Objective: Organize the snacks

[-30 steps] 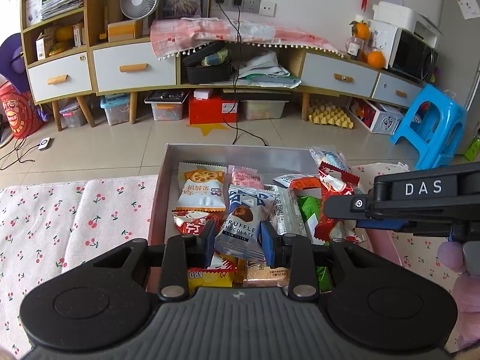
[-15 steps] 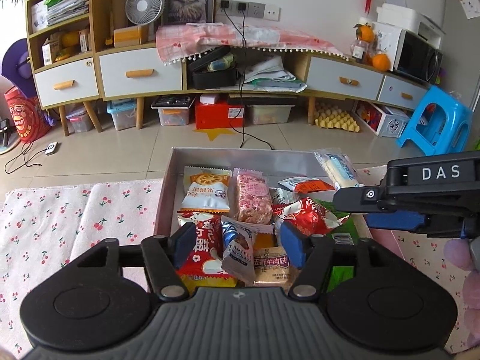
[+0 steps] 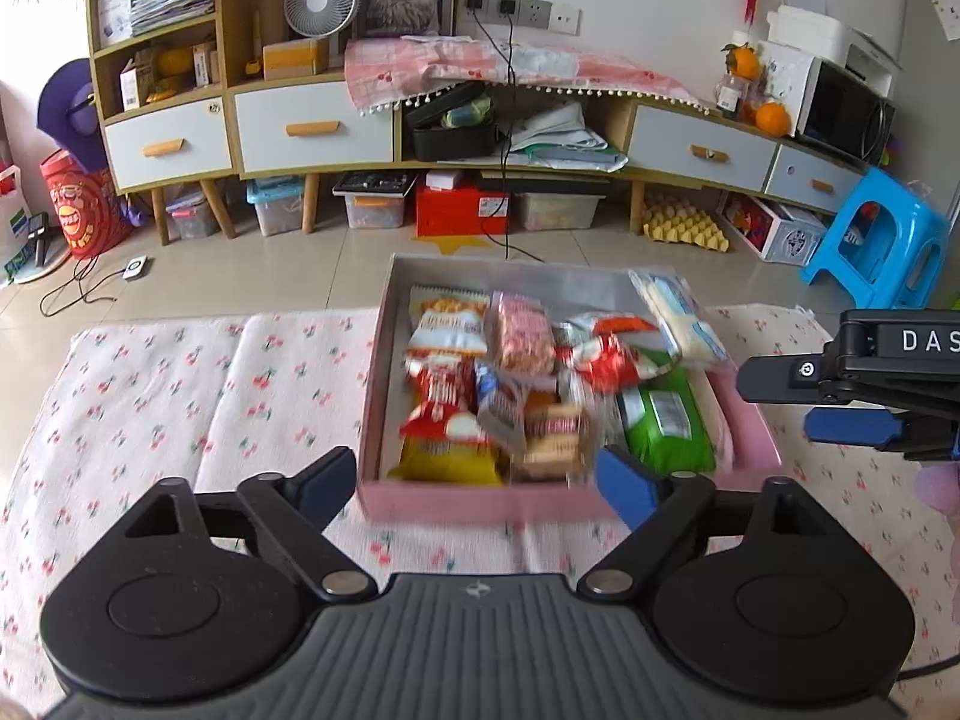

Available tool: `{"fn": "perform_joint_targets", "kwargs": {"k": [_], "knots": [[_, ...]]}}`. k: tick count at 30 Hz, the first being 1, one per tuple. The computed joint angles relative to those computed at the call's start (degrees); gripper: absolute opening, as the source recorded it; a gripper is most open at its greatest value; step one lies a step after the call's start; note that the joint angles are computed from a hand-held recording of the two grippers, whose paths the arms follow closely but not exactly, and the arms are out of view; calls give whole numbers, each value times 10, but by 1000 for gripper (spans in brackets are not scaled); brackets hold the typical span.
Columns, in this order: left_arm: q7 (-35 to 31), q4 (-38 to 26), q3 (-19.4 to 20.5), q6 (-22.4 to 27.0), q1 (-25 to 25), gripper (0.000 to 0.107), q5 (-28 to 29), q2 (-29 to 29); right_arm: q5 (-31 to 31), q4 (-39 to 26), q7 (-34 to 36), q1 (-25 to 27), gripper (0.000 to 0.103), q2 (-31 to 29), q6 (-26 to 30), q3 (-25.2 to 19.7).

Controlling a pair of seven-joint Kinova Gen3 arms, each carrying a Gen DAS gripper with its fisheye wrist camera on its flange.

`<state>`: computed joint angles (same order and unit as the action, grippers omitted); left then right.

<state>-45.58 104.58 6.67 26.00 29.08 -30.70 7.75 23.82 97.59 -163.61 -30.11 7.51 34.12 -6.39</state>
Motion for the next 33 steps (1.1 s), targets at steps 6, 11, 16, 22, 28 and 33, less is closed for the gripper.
{"fn": "perform_joint_targets", "kwargs": {"k": [6, 11, 16, 22, 28, 33], "knots": [[41, 23, 11, 28, 5, 95, -20, -27, 19, 24, -26, -17, 83, -23, 50, -19], [70, 27, 35, 78, 8, 101, -46, -40, 18, 28, -29, -23, 83, -43, 95, -44], [76, 26, 55, 122, 8, 102, -50, -52, 25, 15, -22, -40, 86, -57, 151, -67], [128, 33, 77, 166, 14, 102, -64, -66, 32, 31, -42, -50, 90, -78, 171, -95], [146, 42, 91, 191, 11, 102, -54, -70, 97, 31, -75, -79, 90, -77, 234, -126], [149, 42, 88, 195, 5, 102, -31, -75, 151, 36, -112, -107, 95, -67, 255, -132]]}}
